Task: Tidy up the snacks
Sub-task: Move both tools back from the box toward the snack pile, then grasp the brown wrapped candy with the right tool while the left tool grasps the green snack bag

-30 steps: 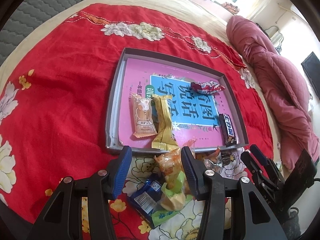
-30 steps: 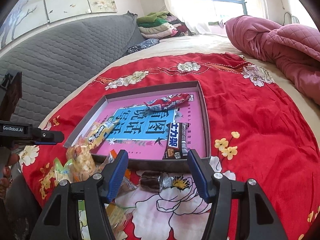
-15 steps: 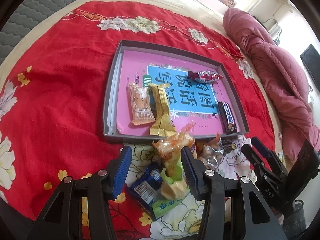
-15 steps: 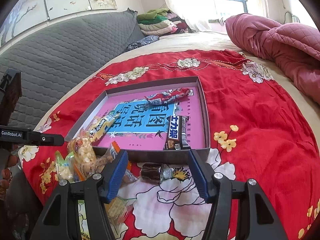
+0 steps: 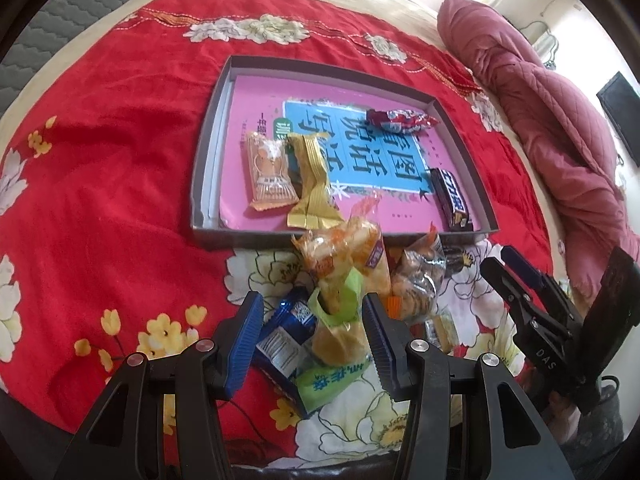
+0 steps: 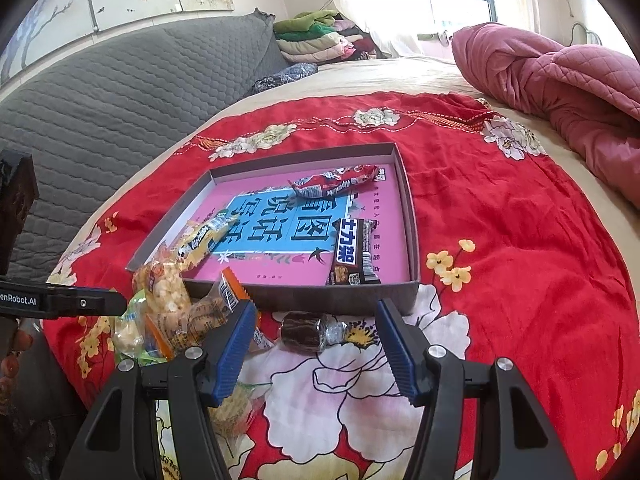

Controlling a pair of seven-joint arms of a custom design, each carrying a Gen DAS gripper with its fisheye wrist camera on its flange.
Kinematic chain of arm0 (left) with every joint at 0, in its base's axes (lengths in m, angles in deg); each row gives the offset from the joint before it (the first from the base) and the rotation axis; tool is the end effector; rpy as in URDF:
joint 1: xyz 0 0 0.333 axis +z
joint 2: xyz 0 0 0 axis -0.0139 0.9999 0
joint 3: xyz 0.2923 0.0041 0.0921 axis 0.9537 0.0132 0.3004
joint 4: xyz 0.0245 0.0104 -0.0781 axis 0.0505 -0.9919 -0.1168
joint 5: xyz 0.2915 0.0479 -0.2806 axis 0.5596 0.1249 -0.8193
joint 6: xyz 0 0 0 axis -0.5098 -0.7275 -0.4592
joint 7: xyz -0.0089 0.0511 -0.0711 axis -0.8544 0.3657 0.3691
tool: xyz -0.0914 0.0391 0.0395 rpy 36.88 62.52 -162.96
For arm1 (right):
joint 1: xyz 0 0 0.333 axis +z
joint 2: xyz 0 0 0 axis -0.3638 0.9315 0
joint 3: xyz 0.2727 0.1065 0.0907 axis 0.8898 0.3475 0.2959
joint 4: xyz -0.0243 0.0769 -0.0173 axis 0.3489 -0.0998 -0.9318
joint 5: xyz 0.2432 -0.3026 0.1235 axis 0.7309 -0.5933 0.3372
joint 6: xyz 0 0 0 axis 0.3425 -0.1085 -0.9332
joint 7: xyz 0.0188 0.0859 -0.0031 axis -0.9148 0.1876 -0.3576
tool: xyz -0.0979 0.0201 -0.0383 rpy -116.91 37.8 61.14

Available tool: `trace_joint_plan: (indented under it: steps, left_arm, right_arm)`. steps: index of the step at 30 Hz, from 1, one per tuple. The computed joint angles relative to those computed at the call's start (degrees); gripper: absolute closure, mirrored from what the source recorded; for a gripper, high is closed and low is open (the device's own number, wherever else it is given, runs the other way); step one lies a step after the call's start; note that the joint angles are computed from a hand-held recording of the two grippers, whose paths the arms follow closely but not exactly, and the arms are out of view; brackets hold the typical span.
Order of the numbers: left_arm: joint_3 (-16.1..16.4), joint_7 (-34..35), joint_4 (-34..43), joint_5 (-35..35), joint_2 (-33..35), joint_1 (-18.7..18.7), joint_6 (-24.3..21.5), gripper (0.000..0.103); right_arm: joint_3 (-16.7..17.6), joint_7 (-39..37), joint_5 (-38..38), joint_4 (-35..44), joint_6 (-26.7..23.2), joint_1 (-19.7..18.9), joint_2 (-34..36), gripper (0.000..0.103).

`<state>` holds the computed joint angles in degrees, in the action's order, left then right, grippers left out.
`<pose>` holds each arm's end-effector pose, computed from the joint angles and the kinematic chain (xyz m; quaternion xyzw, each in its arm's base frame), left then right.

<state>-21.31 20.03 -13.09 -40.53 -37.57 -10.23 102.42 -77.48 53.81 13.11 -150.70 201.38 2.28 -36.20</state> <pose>0.7007 -0.2697 0.3493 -0.7068 0.6713 -0.2218 0.0250 0.6888 0.2803 0.3212 -0.7002 0.6003 -0.1615 0.3512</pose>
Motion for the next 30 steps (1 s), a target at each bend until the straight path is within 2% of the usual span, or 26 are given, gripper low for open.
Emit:
trace_joint_plan:
  steps: [19,30]
  left_arm:
    - [-2.51,2.96,-4.42,-4.17,-1.77,1.76,3.0,0.05]
    - [-1.81,2.98,-2.69,-3.6,-0.21,0.4,0.61,0.05]
  right_arm:
    - [0.69,-0.95,-0.91,1.05,-2.8,-0.23,0.81,0.041]
    - [0.49,-0.81,-1.17,2.89,-4.88,0.03,2.31,0.041]
